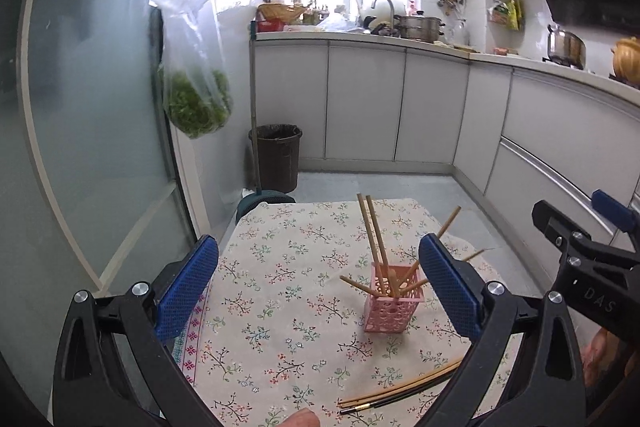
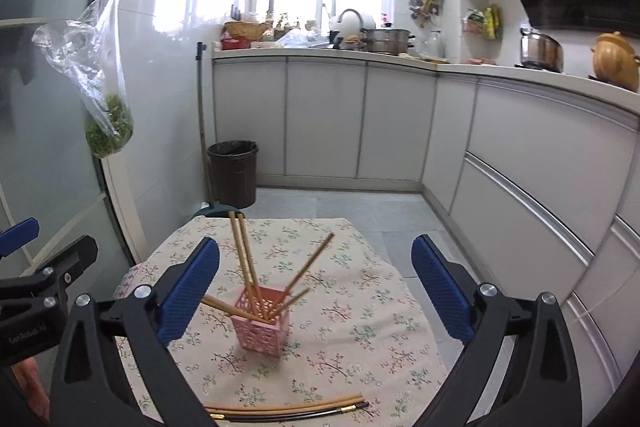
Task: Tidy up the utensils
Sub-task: 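Raise both tools away from the basket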
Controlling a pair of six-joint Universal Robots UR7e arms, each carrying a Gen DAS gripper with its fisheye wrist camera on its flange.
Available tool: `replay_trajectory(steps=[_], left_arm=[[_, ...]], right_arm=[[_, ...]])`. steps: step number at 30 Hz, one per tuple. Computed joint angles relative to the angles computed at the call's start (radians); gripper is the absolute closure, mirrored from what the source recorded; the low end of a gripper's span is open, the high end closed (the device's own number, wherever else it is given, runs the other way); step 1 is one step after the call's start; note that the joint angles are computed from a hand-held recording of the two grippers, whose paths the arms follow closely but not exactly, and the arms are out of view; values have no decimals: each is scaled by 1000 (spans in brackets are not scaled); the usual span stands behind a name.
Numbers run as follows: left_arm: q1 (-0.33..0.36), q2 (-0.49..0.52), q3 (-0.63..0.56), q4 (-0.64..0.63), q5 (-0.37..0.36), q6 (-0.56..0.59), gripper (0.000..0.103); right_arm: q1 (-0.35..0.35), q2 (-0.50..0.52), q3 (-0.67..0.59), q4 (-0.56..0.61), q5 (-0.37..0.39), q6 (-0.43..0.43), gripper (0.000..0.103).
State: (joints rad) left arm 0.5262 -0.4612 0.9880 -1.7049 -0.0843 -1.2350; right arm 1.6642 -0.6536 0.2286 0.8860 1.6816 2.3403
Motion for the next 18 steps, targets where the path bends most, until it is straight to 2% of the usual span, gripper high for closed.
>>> replay_trajectory(steps=[2,6,15,18], left_arm=[[-3,16,9,-128,-1,115,7],[-7,59,-3,-335,-16,306,7],[-9,140,-99,-432,-72,456,7],[-8,160,-127,-406,-81,465,7]], right_arm=[[-11,-76,134,-93,15,25,6],[-35,-132,219,-152,46,76,6],[-82,-168,261,-138,72,113,6],[-100,-164,242,-113,63,145,6]])
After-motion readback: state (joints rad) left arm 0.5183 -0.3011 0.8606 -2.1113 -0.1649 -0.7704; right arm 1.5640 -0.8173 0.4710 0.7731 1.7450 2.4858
